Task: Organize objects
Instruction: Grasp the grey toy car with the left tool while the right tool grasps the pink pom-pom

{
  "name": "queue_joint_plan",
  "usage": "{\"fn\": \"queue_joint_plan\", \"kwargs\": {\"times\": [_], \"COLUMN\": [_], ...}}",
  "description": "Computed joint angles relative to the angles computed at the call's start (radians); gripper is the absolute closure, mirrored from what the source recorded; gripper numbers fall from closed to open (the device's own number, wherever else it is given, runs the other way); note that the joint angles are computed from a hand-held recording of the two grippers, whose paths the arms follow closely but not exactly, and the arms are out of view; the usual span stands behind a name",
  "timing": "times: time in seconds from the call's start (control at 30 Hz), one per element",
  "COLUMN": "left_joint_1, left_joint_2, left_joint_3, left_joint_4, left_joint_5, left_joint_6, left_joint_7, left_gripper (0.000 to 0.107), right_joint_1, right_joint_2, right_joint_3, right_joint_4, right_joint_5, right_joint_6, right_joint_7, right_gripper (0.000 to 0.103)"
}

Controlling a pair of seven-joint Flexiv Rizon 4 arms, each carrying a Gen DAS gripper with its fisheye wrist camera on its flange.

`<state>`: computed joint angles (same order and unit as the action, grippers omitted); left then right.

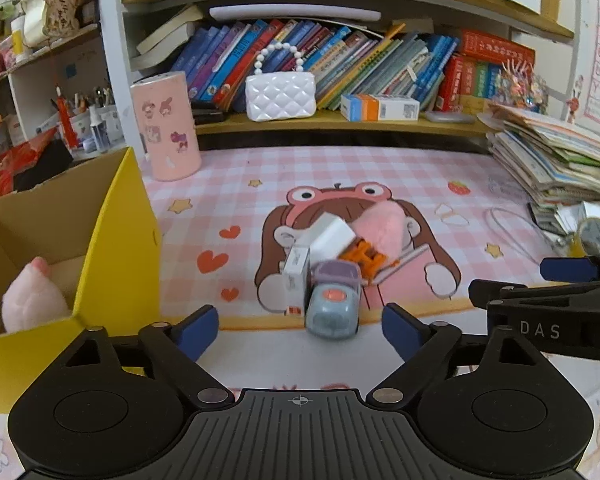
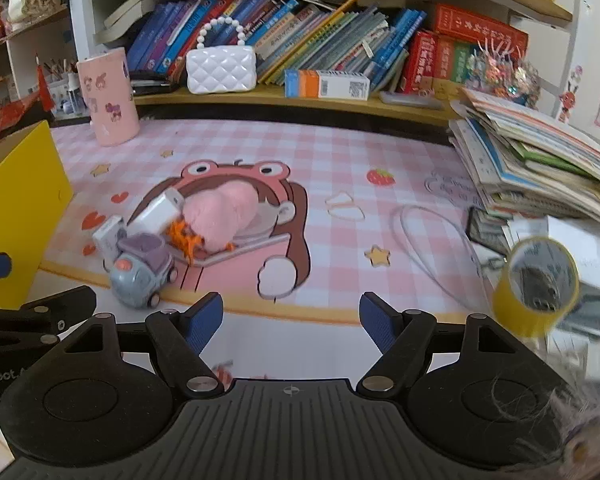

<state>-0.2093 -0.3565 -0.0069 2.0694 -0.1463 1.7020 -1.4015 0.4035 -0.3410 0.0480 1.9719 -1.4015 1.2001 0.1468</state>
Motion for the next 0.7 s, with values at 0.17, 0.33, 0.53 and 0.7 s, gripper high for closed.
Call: {"fn": "queue_joint_plan", "kwargs": {"times": [0.17,0.33,0.53,0.7], "left_joint_1": [0.026,0.075,0.016,-0.012], "left_joint_2": [-0.038,-0.075,-0.133,-0.165], "left_joint_3": [-0.038,-0.112,-0.055,-0.022], "left_joint_4": [-0.046,-0.08,-0.147,-0.184], "left_joint_5": [-0.016,-0.045,-0.03,-0.02], "left_joint_6": [-0.044,-0.109,-0.139,-0.157], "left_joint_7": [0.007,0.041,0.03,0.001], "left_gripper": [0.036,0.053,0.053,0.053], "right_joint_1": [-0.012,-0.024,-0.032,-0.034], "right_joint_2": [-0.017,-0.025,-0.026,-0.025], "right_joint_3": [-0.014,-0.023,-0.026,-0.029], "right_joint_4": [-0.024,-0.035,-0.03,-0.028], "right_joint_5": [-0.016,-0.023,-0.003,-0.005], "right_joint_6": [0.026,0.042,0.05,0.057], "right_joint_7": [0.0,-0.002,-0.015,-0.017], "right_gripper": [0.03,0.03,0.03,0.03]}}
